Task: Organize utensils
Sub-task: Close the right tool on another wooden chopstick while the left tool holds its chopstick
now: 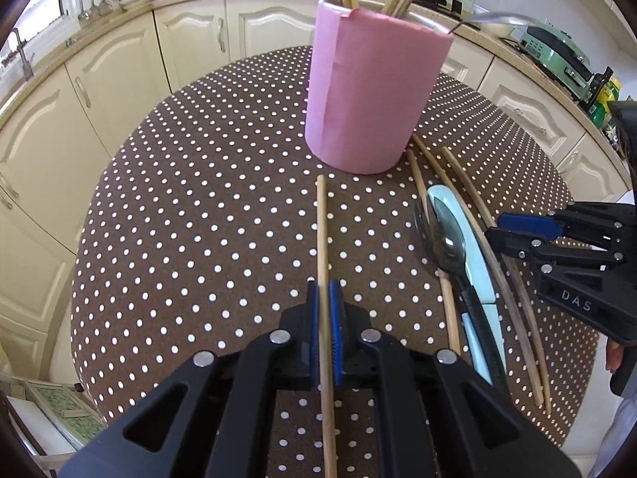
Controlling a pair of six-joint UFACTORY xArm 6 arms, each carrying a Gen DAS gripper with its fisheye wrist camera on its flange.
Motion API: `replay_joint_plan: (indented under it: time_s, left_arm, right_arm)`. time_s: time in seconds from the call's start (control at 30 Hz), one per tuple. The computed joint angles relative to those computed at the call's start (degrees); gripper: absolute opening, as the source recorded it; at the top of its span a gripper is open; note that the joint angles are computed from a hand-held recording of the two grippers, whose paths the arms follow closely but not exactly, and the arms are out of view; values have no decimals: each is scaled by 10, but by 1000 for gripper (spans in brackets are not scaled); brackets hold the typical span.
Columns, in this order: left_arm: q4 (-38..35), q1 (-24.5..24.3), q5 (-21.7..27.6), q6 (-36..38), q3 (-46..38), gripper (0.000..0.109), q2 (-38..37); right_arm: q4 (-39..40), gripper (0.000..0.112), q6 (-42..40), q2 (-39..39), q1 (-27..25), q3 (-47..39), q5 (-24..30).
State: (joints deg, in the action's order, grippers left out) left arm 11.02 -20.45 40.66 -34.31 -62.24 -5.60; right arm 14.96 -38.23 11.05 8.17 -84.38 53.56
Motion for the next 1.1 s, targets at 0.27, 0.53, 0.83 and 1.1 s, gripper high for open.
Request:
replay_joint_plan:
  time_s: [0.27, 0.53, 0.83, 1.1]
  left_arm:
    - [-47, 20, -39, 32, 18, 6, -6]
    - [-53, 24, -74, 32, 59, 6, -32]
    - [-74, 28, -85, 70, 75, 6, -42]
    - [-58, 24, -75, 60, 63, 5, -36]
  right_arm:
    - [-12, 12, 18, 77, -8, -118, 85]
    - [-46, 11, 57, 130, 4, -212, 154]
    - [-95, 11, 111, 157, 33, -240, 161]
    - [-82, 12, 131, 191, 33, -298, 206]
